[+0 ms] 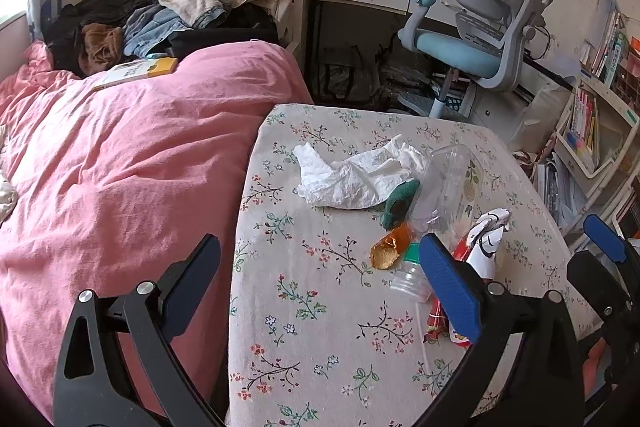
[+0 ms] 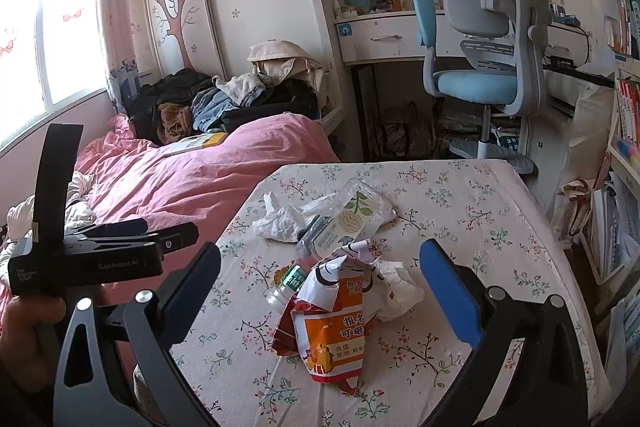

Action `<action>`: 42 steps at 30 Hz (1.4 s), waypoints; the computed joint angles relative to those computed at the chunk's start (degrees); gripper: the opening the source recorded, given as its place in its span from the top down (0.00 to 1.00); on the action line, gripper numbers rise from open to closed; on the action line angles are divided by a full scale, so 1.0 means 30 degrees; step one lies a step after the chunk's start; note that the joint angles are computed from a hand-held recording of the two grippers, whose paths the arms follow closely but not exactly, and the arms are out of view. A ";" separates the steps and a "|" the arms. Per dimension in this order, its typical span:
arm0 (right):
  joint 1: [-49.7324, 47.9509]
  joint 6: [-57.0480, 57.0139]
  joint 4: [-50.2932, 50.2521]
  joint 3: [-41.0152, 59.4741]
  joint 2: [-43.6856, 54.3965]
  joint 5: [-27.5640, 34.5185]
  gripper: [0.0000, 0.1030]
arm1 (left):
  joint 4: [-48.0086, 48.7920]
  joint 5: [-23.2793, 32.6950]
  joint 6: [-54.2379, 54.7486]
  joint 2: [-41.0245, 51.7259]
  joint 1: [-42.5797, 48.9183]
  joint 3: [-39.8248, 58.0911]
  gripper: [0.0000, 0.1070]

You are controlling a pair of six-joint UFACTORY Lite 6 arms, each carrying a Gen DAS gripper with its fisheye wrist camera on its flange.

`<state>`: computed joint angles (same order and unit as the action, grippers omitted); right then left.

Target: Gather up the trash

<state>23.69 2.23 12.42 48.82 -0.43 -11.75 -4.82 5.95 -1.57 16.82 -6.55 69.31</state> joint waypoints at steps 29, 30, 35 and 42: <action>-0.0200 0.1447 -0.1328 -0.0007 0.0186 0.0022 0.07 | 0.1463 0.0012 -0.1457 0.0087 -0.0181 -0.0075 0.10; -0.0223 0.1438 -0.1351 0.0008 0.0179 0.0024 0.07 | 0.1463 0.0012 -0.1457 0.0087 -0.0181 -0.0075 0.10; -0.0231 0.1617 -0.1512 -0.0002 0.0182 0.0046 0.07 | 0.1559 0.0045 -0.1561 0.0089 -0.0197 -0.0054 0.10; -0.0275 0.1776 -0.1690 0.0033 0.0198 0.0055 0.07 | 0.2347 -0.0005 -0.2364 0.0096 -0.0250 -0.0134 0.10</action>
